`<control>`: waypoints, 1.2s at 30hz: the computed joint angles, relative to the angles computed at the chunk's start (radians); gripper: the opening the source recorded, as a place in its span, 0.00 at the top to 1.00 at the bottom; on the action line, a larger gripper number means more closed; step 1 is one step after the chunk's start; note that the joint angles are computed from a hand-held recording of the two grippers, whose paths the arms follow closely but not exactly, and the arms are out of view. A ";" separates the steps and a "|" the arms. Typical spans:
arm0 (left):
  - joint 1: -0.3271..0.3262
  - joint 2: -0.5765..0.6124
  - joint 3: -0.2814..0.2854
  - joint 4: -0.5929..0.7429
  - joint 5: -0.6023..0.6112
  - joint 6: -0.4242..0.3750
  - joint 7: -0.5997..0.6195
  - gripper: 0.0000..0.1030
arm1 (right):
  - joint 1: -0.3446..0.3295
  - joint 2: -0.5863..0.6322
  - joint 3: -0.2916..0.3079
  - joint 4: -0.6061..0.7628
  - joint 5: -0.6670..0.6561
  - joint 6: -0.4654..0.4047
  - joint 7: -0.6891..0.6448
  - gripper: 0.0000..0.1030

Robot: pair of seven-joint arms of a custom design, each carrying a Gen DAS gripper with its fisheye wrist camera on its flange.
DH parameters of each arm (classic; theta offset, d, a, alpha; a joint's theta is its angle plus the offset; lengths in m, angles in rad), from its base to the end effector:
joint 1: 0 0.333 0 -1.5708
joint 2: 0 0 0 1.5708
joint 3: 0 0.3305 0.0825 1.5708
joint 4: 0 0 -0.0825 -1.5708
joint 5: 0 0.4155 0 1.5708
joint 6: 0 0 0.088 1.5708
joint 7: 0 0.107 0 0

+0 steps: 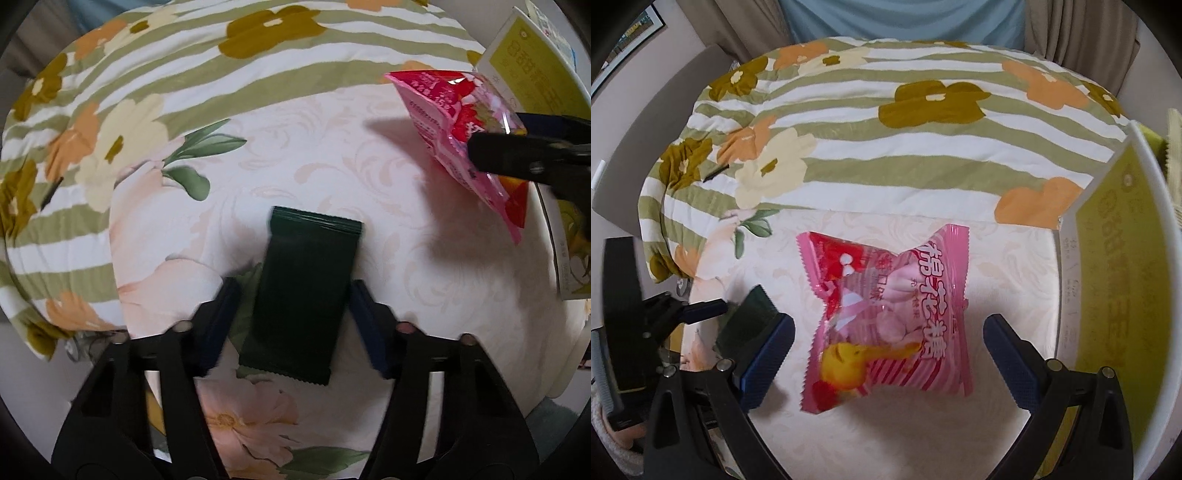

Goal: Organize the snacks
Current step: 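Grasp the dark green packet with the left gripper while the right grasps the pink marshmallow bag, then lower both snacks into the green box and open both grippers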

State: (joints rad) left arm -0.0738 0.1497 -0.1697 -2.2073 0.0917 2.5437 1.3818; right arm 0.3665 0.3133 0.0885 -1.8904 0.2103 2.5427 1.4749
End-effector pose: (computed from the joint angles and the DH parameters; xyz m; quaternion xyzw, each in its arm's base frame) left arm 0.5717 -0.1423 0.3242 -0.6599 0.7452 -0.0706 0.0651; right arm 0.6160 0.2940 0.3716 -0.8154 0.5475 -0.0247 0.1866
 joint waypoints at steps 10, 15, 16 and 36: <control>0.010 -0.029 -0.002 -0.029 -0.065 0.008 0.018 0.60 | -0.014 0.042 0.004 0.036 0.028 -0.035 -0.030 0.01; 0.016 -0.048 0.003 -0.051 -0.103 0.027 0.014 0.60 | -0.037 0.063 0.022 0.050 0.103 -0.036 -0.067 0.06; 0.018 -0.054 0.003 -0.057 -0.116 0.032 0.019 0.60 | -0.036 0.063 0.021 0.048 0.107 -0.035 -0.068 0.13; -0.045 -0.267 0.043 -0.046 -0.300 0.105 0.164 0.60 | -0.025 -0.258 0.023 -0.195 0.209 0.157 -0.053 0.37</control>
